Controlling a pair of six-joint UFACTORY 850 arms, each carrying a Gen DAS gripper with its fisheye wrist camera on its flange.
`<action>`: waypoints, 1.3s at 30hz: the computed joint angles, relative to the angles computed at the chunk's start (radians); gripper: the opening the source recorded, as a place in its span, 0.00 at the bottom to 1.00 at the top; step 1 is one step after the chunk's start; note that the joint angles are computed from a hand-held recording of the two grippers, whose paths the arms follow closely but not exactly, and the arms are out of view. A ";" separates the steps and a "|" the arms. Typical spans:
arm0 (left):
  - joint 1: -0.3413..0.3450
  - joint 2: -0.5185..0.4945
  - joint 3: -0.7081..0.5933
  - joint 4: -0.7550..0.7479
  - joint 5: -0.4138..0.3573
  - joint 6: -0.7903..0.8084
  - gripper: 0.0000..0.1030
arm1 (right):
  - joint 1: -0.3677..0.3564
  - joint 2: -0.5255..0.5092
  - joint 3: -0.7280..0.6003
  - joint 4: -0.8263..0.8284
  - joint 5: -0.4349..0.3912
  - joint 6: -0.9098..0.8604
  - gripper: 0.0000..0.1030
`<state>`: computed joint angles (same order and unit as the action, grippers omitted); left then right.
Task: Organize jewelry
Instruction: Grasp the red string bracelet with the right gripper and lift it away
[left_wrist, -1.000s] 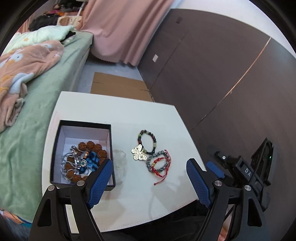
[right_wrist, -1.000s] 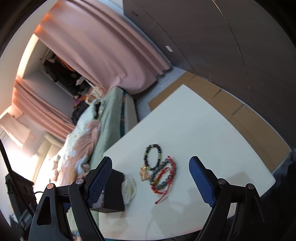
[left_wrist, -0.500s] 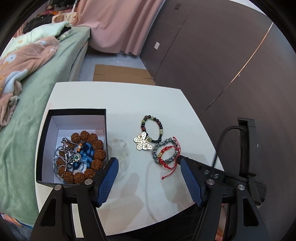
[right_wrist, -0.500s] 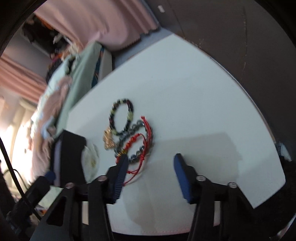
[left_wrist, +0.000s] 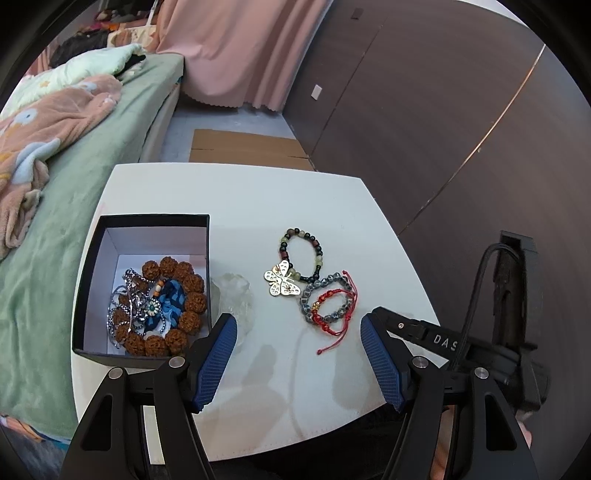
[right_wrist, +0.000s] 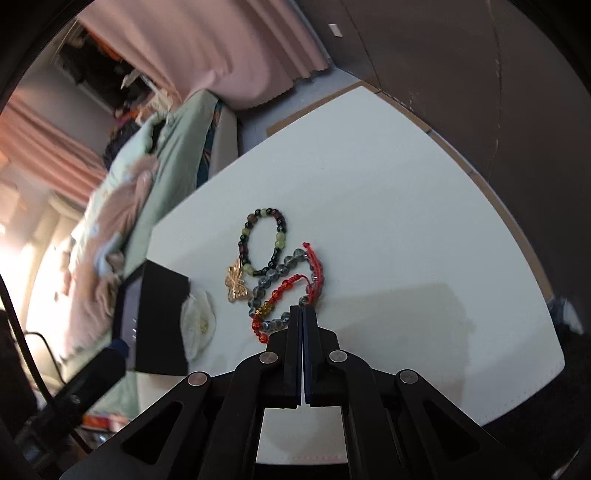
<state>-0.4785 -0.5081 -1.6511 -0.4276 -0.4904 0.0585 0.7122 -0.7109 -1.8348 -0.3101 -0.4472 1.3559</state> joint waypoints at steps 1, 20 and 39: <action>-0.001 0.003 0.002 0.005 0.000 -0.006 0.68 | -0.006 0.011 0.022 0.041 0.022 -0.015 0.02; -0.018 0.013 -0.009 0.079 0.007 -0.075 0.68 | 0.014 -0.235 -0.393 0.078 -0.312 -0.198 0.06; 0.000 0.069 0.015 -0.334 0.041 0.308 0.68 | -0.036 0.015 0.077 0.066 0.090 0.147 0.06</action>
